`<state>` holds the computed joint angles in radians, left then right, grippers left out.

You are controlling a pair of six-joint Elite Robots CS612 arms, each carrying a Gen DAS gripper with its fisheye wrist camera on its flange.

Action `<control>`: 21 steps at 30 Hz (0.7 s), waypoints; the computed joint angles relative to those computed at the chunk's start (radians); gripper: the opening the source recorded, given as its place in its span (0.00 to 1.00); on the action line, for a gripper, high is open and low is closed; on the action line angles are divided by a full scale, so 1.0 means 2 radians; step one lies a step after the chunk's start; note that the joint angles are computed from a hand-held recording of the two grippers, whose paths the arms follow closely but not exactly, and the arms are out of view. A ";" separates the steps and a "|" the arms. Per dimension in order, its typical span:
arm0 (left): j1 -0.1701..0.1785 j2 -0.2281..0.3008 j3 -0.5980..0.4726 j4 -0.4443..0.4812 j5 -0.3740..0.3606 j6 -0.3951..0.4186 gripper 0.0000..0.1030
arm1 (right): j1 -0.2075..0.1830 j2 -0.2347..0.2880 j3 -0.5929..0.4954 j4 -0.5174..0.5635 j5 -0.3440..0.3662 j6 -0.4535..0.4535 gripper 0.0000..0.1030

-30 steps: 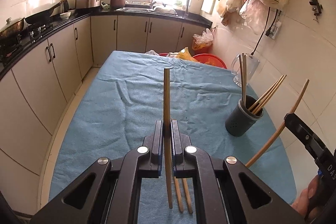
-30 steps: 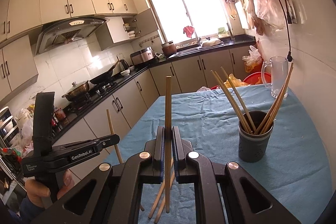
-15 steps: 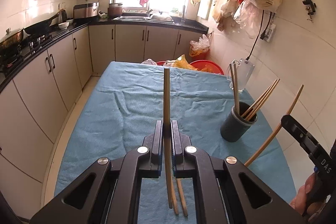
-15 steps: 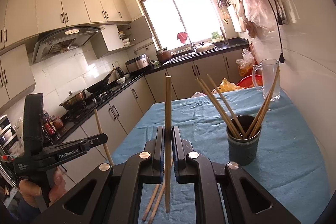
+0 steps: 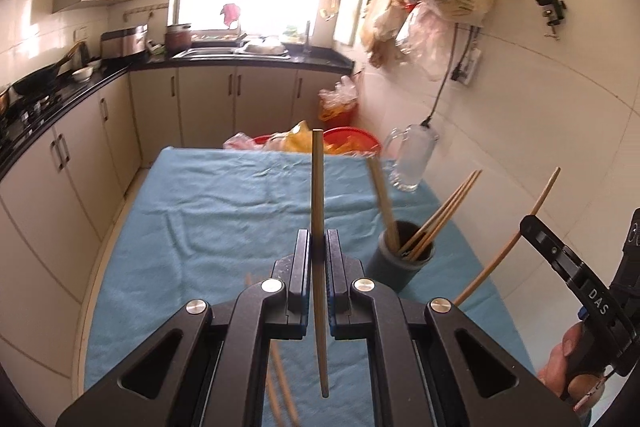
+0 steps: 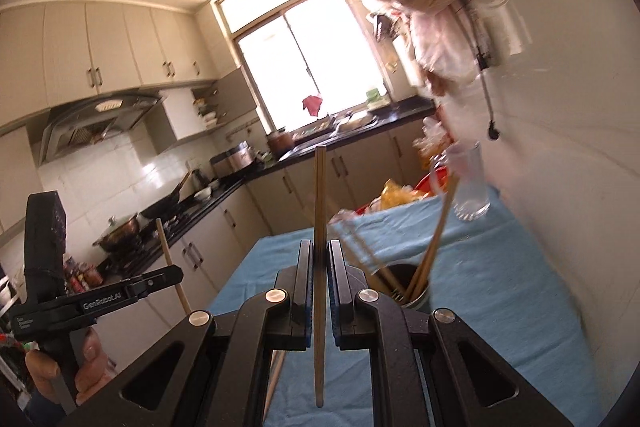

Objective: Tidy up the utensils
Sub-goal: 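Lower both held chopsticks into the black cup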

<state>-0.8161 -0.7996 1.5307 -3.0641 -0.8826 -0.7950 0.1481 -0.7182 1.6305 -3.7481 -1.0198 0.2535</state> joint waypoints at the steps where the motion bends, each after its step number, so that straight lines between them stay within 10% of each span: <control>1: 0.001 0.003 -0.008 -0.003 -0.002 0.007 0.06 | -0.002 -0.001 -0.002 -0.004 -0.003 0.004 0.07; 21: 0.019 0.087 -0.197 -0.040 -0.013 0.110 0.06 | -0.014 0.023 -0.076 -0.015 -0.066 0.069 0.07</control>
